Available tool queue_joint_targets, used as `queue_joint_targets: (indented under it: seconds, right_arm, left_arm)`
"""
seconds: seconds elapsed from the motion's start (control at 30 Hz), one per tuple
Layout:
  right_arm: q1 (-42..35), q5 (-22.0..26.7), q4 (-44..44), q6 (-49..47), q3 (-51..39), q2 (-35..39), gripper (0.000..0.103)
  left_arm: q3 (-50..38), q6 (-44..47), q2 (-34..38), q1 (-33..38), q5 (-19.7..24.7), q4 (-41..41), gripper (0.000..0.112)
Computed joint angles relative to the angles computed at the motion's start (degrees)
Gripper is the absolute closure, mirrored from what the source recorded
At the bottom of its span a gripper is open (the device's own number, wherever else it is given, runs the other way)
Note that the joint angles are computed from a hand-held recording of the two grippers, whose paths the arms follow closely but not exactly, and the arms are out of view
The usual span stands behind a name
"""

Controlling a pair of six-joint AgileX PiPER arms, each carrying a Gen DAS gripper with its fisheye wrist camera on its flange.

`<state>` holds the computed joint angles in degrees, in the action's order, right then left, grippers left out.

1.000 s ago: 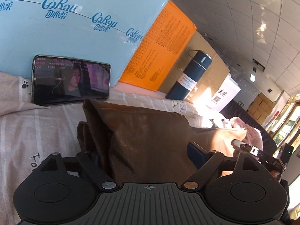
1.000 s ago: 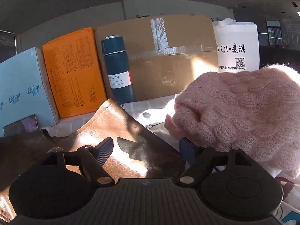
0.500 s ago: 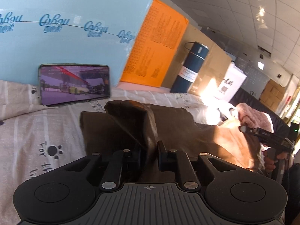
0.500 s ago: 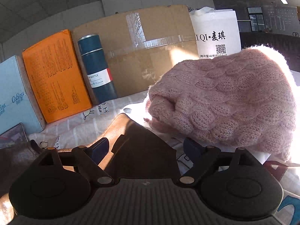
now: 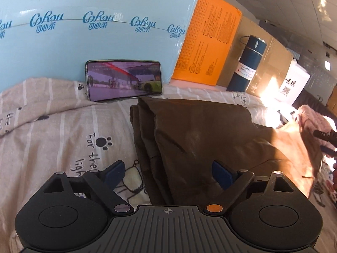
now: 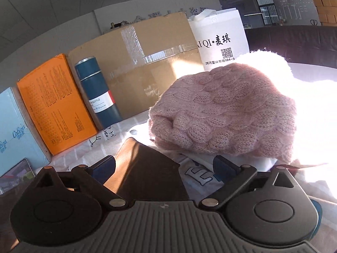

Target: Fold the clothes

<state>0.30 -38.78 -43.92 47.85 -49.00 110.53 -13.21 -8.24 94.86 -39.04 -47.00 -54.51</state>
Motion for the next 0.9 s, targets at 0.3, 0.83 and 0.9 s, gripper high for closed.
queue_joint_targets:
  seconds: [0.3,0.83,0.9]
  right_arm:
    - [-1.84,2.12,-13.41,16.90,13.77,-14.82,0.000]
    - [2.84,0.17,-4.35,24.51,2.49,1.47,0.001]
    - [3.62,-0.17,-0.47,23.53,2.29,2.27,0.018]
  left_arm:
    - [1.12,-1.47,-0.47,-5.73,-0.28,-0.09,0.018]
    - [-0.86,2.43,5.11,-9.24,-3.71,-2.84,0.012]
    - [-0.72,1.78,5.28,-9.05,-3.91,-2.07,0.011]
